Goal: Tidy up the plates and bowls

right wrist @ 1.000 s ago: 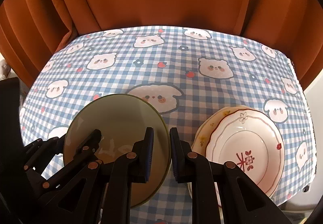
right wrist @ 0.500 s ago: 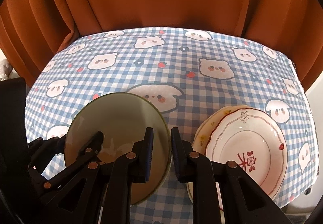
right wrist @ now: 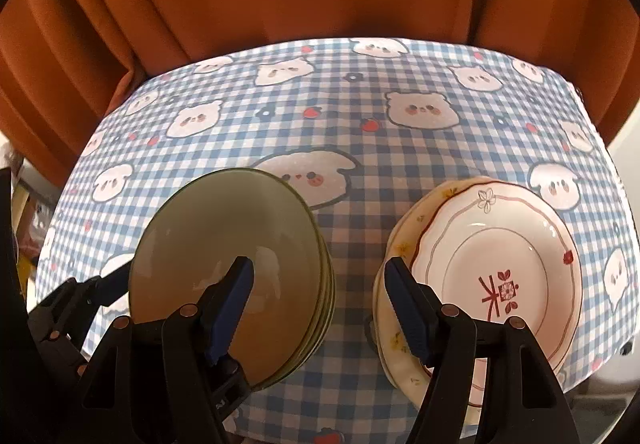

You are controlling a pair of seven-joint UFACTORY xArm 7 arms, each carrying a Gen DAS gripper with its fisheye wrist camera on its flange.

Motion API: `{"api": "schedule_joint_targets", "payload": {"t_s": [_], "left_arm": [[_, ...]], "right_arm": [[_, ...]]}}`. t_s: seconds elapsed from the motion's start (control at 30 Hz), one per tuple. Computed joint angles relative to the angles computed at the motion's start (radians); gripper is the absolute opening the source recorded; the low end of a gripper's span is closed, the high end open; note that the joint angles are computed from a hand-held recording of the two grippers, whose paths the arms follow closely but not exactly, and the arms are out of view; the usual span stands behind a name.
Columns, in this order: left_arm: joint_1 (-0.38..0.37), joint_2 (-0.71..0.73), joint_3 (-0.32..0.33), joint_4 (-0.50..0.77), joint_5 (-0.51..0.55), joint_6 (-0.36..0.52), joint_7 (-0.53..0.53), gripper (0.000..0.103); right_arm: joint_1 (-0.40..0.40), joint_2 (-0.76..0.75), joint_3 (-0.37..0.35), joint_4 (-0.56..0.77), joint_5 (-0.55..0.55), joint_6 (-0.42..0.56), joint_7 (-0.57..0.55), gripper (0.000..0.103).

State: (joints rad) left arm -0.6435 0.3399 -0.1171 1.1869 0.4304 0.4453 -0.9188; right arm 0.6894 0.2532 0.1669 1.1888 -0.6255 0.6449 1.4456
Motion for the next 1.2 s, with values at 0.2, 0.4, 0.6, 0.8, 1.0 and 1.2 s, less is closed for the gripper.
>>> {"api": "schedule_joint_targets", "payload": {"t_s": [0.2,0.4,0.6,0.8,1.0,1.2], "left_arm": [[0.09,0.026,-0.072,-0.01,-0.183,-0.059,0.186,0.08],[0.196,0.06,-0.179,-0.01,-0.434,-0.11,0.446,0.071],[0.206,0.089,-0.195,0.029,-0.564,-0.085,0.606,0.063],[0.172,0.098,-0.156,0.06,-0.575,-0.036,0.634,0.058],[0.119,0.101,-0.099,0.079,-0.514,-0.015,0.574,0.057],[0.049,0.09,-0.031,0.085,-0.389,0.019,0.401,0.057]], "right_arm": [[-0.001,0.036,-0.002,0.037,0.05,0.016,-0.006,0.072],[0.004,0.053,-0.019,0.042,0.083,-0.012,0.054,0.072],[0.011,0.064,-0.026,0.053,0.126,0.003,0.114,0.071],[0.005,0.057,-0.026,0.029,0.134,-0.026,0.153,0.071],[-0.025,0.07,-0.026,-0.002,0.167,-0.131,0.103,0.071],[-0.081,0.068,-0.009,-0.082,0.284,-0.326,-0.043,0.064]]}}
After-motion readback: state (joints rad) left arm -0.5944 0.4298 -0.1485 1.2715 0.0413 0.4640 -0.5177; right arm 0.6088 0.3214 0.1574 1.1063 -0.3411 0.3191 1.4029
